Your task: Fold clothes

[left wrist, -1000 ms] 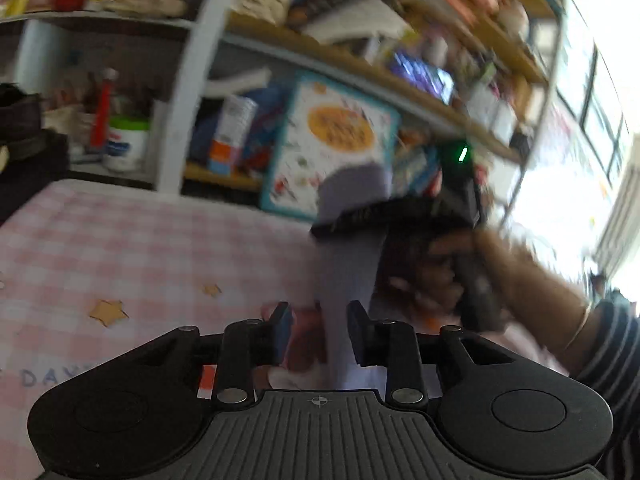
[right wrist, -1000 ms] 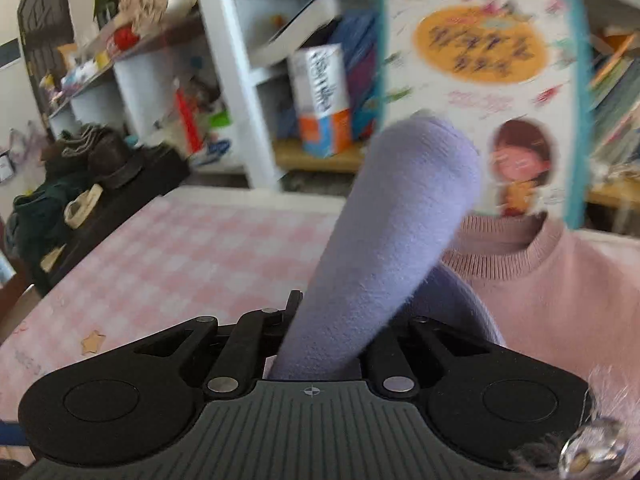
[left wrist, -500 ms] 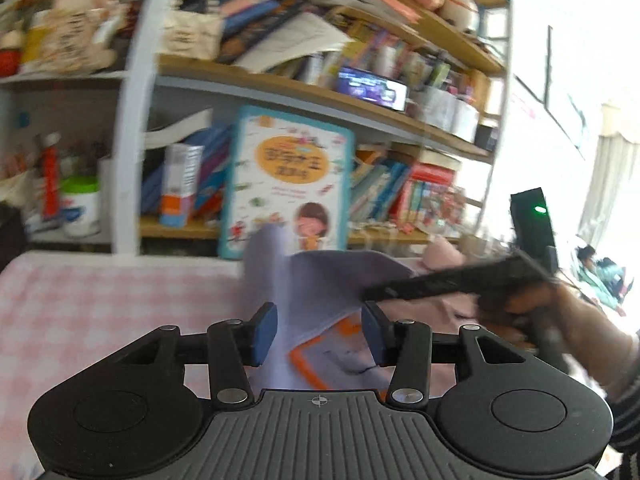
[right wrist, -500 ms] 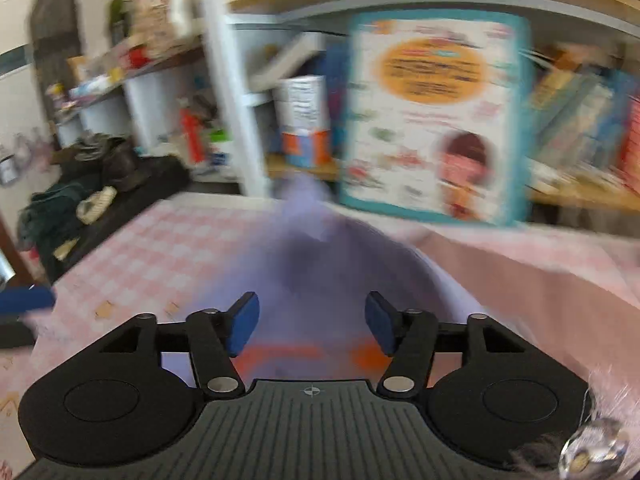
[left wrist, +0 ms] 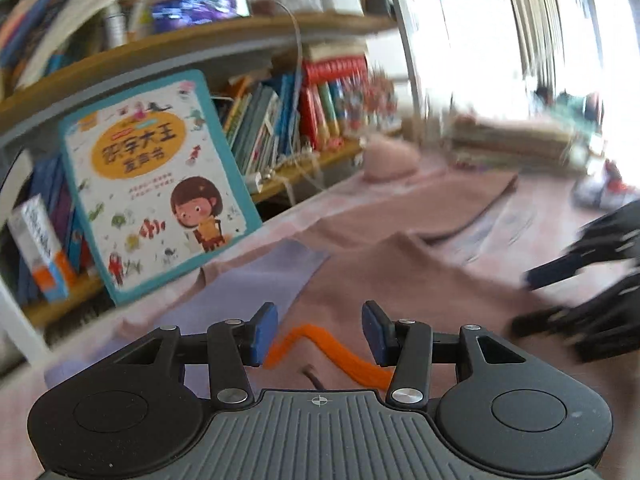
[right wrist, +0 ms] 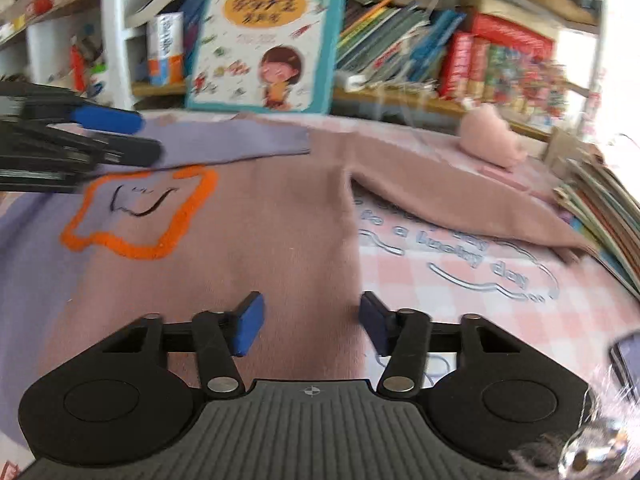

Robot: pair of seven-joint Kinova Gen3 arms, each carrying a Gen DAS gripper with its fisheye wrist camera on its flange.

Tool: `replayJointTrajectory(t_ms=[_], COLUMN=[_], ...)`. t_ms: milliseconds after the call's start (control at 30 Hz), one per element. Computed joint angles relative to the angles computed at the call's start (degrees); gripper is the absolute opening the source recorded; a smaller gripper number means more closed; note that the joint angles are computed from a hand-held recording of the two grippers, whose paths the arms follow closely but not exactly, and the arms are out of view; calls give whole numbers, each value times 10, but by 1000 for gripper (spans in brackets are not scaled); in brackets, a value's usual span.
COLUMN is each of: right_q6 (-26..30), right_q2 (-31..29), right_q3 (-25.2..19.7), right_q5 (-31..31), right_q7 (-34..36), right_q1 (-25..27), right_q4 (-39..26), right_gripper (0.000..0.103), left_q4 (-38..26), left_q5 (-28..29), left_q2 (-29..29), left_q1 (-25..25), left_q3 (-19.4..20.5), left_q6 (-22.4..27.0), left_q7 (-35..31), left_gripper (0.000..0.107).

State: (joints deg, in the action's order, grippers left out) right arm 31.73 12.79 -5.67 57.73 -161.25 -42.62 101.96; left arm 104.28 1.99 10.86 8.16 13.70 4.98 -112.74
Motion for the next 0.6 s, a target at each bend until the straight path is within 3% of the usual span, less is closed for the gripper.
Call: replayJointTrajectory(t_ms=[33,100,300,367,400,467,567,600], right_q6=[11,6,14,16,15,18,16,13], right_q2=[0,-6,-19,-20,-21,-20,-20,-21], right_q3=[15,22,-13,-14,-16,-19,-24,-25], right_q5=[11,22,35,57,66,84,102,107], right_q7=[-23,-63,-78,-101,-114,-137,-157,-163], right_q1=[-19,-24,-4,-6,-6,-6,-3,-1], right_q4=[2,13,30,38,42,46,52,56], right_gripper=[28,28,30,30,31,31,32,32], left_q4=[-16,-51,-150,-167,-174,-188,-181,-176], left_q5=[-23,-70,-190,-215,-215,-212,-250,-258], left_q2=[14,43,126,144,152,166,169,166], left_q1=[27,80,228,272,293,313,314,308], left_q3=[-25,-76,-235,-288,-314,-344,-347,-342], left_q6=[5,18,82,92,94,101,87,83], left_q7=[14,47,187,228,238,244,252,256], left_gripper=[47,47,45,43,37,32,21,11])
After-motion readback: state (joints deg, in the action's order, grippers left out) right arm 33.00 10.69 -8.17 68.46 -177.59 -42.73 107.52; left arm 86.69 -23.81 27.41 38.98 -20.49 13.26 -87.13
